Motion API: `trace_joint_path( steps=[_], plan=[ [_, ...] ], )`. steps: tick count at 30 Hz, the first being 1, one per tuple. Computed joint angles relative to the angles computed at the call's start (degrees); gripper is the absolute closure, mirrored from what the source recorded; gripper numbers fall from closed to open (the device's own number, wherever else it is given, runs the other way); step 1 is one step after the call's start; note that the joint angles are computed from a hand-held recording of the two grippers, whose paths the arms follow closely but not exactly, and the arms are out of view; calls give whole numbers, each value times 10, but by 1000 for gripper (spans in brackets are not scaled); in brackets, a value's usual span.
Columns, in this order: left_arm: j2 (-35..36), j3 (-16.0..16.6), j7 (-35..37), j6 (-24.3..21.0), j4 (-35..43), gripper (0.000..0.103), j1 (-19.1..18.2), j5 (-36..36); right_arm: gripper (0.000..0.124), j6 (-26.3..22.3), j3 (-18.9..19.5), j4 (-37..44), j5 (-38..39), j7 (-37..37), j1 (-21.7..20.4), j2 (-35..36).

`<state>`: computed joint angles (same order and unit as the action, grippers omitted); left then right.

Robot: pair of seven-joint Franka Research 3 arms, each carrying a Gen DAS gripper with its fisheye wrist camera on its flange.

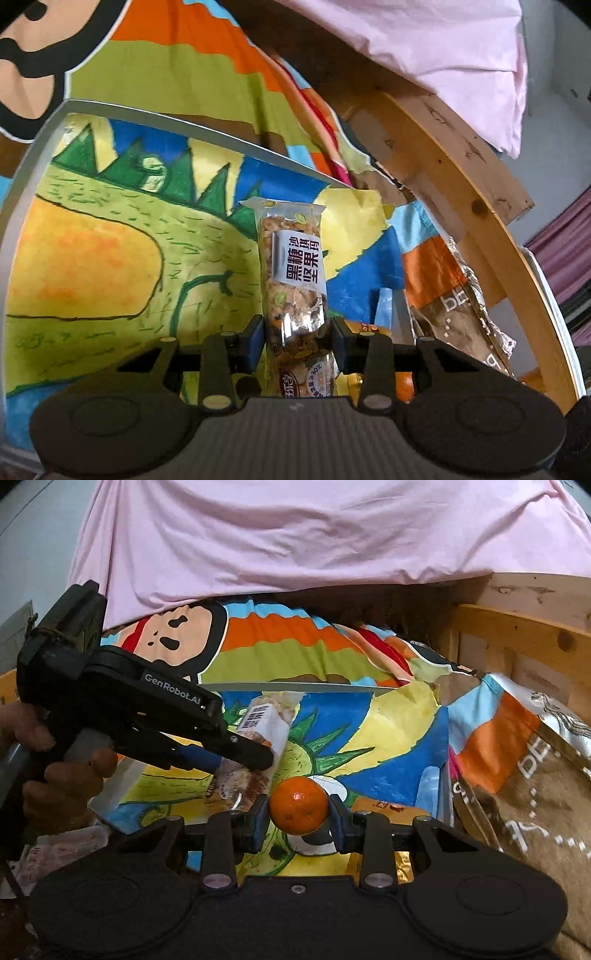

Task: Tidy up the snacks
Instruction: 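Carry the nut bar and mandarin over the dinosaur tray, right tool releasing the mandarin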

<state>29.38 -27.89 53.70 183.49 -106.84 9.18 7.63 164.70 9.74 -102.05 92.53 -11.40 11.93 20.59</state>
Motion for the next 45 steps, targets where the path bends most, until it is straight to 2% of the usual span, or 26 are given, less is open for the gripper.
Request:
trace_joint_path(
  steps=[4, 5, 8, 10, 11, 17, 20, 22, 26, 29, 35, 40, 45],
  plan=[
    [3, -8, -14, 23, -10, 62, 13, -5, 88, 10, 5, 25, -14, 16, 9, 22],
    [-2, 0, -24, 28, -16, 62, 11, -4, 88, 11, 7, 33, -22, 25, 10, 28],
    [-20, 45, -45, 28, -27, 62, -17, 7, 88, 17, 16, 59, -53, 45, 13, 51],
    [-33, 93, -55, 19, -29, 62, -53, 16, 88, 26, 21, 82, -87, 68, 16, 70],
    [-35, 104, -57, 16, -29, 62, -61, 19, 88, 29, 22, 93, -112, 89, 19, 80],
    [-34, 161, -86, 25, -28, 62, -100, 22, 88, 24, 14, 153, -258, 193, 34, 131],
    [-30, 173, -97, 30, -25, 62, -104, 26, 88, 3, 8, 190, -320, 242, 36, 158],
    [-29, 194, -102, 29, -23, 62, -120, 30, 88, -5, 5, 219, -358, 271, 39, 179],
    [-26, 225, -115, 29, -17, 62, -141, 35, 88, -13, 24, 272, -406, 295, 30, 218],
    [-23, 234, -121, 26, -12, 62, -145, 38, 88, -33, 34, 321, -450, 312, 25, 249],
    [-11, 267, -137, 16, 11, 62, -171, 45, 88, -109, 52, 442, -545, 324, 16, 322],
    [-1, 293, -154, 11, 29, 62, -191, 52, 88, -145, 45, 529, -592, 370, 23, 373],
    [4, 301, -163, 3, 41, 61, -197, 63, 88, -199, 38, 627, -629, 409, 29, 427]
  ],
)
